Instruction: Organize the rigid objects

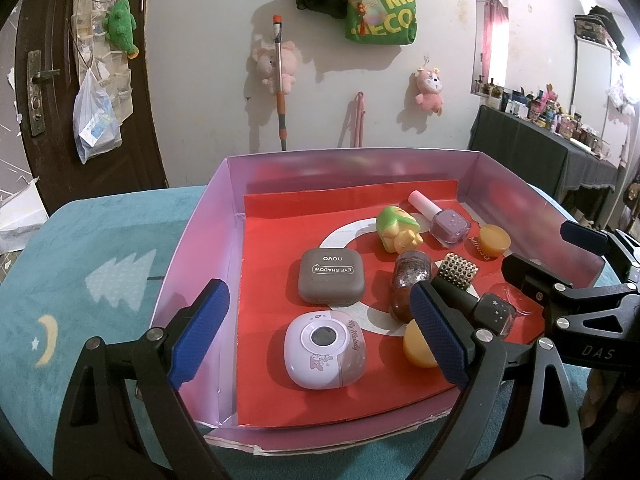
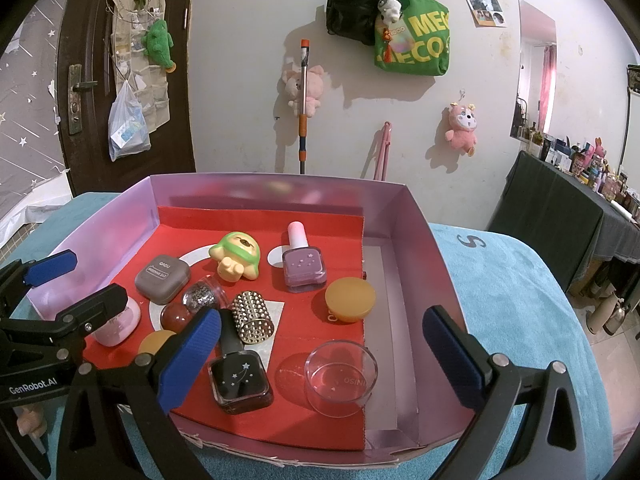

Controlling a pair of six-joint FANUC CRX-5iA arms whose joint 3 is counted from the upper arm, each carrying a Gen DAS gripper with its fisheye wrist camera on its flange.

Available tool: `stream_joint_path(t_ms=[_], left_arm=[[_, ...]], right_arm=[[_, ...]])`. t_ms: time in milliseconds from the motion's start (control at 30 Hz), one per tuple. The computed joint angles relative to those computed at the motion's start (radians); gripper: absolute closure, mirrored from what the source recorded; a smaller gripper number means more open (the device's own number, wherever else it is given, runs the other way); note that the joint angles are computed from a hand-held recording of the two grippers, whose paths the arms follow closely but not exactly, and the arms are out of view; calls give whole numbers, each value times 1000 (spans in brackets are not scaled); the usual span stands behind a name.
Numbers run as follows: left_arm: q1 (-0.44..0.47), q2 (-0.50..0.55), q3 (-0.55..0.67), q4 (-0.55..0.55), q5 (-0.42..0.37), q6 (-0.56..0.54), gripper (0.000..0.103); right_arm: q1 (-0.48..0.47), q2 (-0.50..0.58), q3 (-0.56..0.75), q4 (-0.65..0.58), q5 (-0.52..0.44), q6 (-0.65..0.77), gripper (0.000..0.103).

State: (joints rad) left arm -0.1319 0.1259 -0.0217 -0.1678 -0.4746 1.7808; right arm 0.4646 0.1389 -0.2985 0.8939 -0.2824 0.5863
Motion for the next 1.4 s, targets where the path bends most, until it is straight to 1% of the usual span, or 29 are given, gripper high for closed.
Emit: stream_joint_path(t_ms=[500, 633, 733, 800, 833, 867, 900, 1000, 1033, 1167, 1233, 1300, 1367, 1400], left_arm=[[0, 2, -1, 4, 3, -2, 11], [5, -1, -20, 47, 21, -51, 11], [0, -8, -23, 36, 13, -49, 11], [-10, -21, -18, 0, -15, -15, 11], [-12, -34, -26, -6, -17, -6, 11], [-9, -55, -49, 12, -8, -13, 11], [-2, -77, -74, 39, -5, -27, 11], [8, -130, -130, 91, -12, -54, 11], [10, -147, -146, 102, -19, -58, 11], [6, -204, -190, 110, -58, -58, 11], [-3, -218, -193, 101, -112, -39, 11], [-9, -217, -189, 100, -168, -21, 11], [-4, -216, -209, 150, -205, -42, 11], [-2, -213, -217, 171, -217, -54, 11]], right_arm=[[1, 1, 2, -2, -1, 2, 0], [1, 1, 2, -2, -3, 3, 0], [0, 0, 2, -5, 3, 4, 0], [-7, -7, -13, 15, 19, -17, 0], [-4, -10, -10, -10, 11, 2, 0], [4, -12, 1, -67, -6, 53, 0], [10, -19, 1, -92, -20, 80, 0], [10, -74, -67, -19, -8, 16, 0], [16, -98, -85, -41, -11, 28, 0], [57, -177, -117, -192, -69, 121, 0], [79, -207, -116, -282, -131, 187, 0], [98, -228, -121, -324, -201, 220, 0], [109, -237, -122, -357, -250, 239, 0], [117, -238, -117, -379, -291, 251, 0]])
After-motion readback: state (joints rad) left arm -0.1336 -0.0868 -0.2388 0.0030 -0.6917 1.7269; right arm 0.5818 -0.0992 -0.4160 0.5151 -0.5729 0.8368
